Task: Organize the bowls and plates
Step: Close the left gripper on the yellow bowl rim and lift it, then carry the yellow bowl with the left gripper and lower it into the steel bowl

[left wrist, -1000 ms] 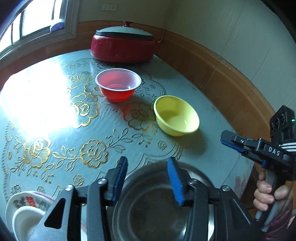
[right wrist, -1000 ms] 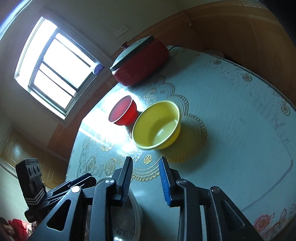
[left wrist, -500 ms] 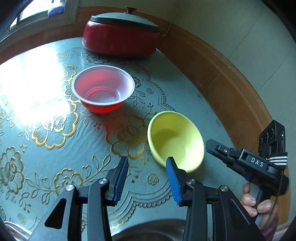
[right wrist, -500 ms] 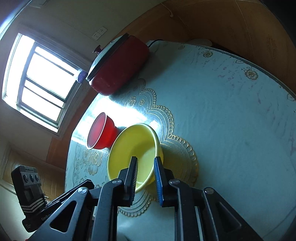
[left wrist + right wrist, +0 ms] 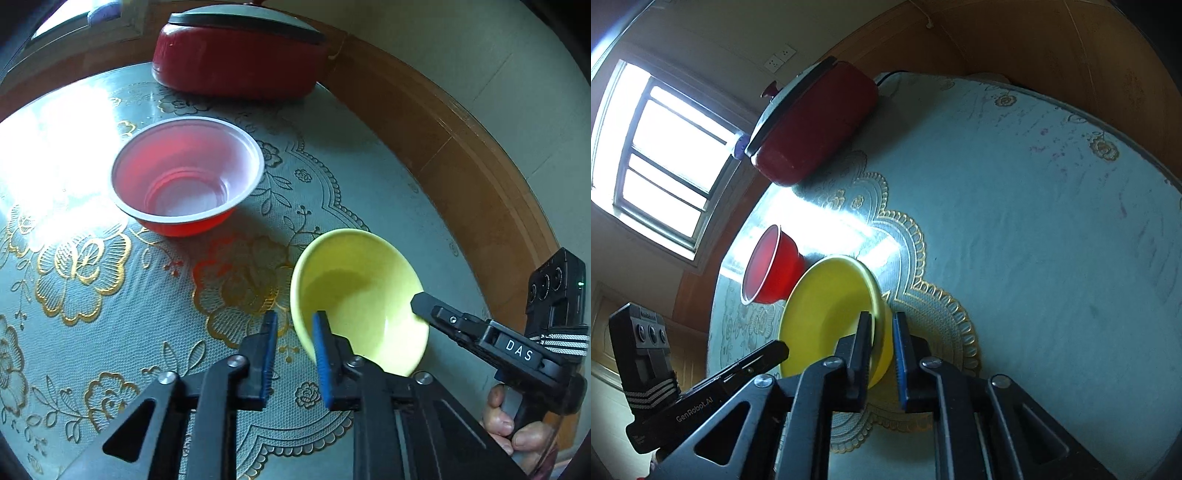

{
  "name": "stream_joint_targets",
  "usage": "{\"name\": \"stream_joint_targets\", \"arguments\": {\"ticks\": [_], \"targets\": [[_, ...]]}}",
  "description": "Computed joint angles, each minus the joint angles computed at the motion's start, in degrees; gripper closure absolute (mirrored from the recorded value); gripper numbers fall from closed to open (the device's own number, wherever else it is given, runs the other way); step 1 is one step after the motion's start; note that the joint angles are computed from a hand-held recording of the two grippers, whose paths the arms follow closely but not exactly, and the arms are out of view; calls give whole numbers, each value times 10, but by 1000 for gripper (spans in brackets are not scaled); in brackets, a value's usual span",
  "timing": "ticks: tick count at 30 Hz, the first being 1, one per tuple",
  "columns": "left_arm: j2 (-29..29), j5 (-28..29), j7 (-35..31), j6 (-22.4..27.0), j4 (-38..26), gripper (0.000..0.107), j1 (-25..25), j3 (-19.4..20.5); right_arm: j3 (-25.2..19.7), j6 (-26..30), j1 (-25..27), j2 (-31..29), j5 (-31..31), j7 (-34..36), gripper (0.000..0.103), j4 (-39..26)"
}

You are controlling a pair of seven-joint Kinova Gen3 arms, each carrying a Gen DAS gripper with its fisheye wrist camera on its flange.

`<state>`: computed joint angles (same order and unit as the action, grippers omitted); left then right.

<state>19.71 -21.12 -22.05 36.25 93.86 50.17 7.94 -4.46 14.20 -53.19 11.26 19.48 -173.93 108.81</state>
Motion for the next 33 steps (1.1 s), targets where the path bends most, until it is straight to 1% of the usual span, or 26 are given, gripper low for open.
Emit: {"name": "stream_joint_targets", "arguments": {"ticks": [1,4,7,9,11,15,20,24,29,33], "targets": [[1,2,-5,-1,0,95,-3,3,0,2,-3,1,3,-1,96,-2],[6,-9,-3,12,-9,95,7,-1,15,20,-30,-1,36,-33,96,-6],[1,-5,-3,4,-1,96,7,2,13,20,-33,-7,56,-61,96,1],[-6,-17,6,4,4,96,18,-1,10,22,-34,-10,67,-80,96,4],[-14,-35,19,2,8,96,29,-4,16,20,-46,-18,99,-117,96,11],[-27,-50,38,-6,19,96,34,2,13,26,-59,-36,164,-189,96,23],[-43,-80,69,6,28,96,50,11,-12,51,-62,-52,226,-258,96,27],[-62,-115,100,13,43,96,64,21,-40,69,-57,-61,261,-301,96,30],[-84,-144,134,15,66,96,65,44,-81,100,-49,-71,299,-350,96,28],[-105,-162,161,22,85,96,66,64,-120,132,-44,-79,323,-373,96,23]]}}
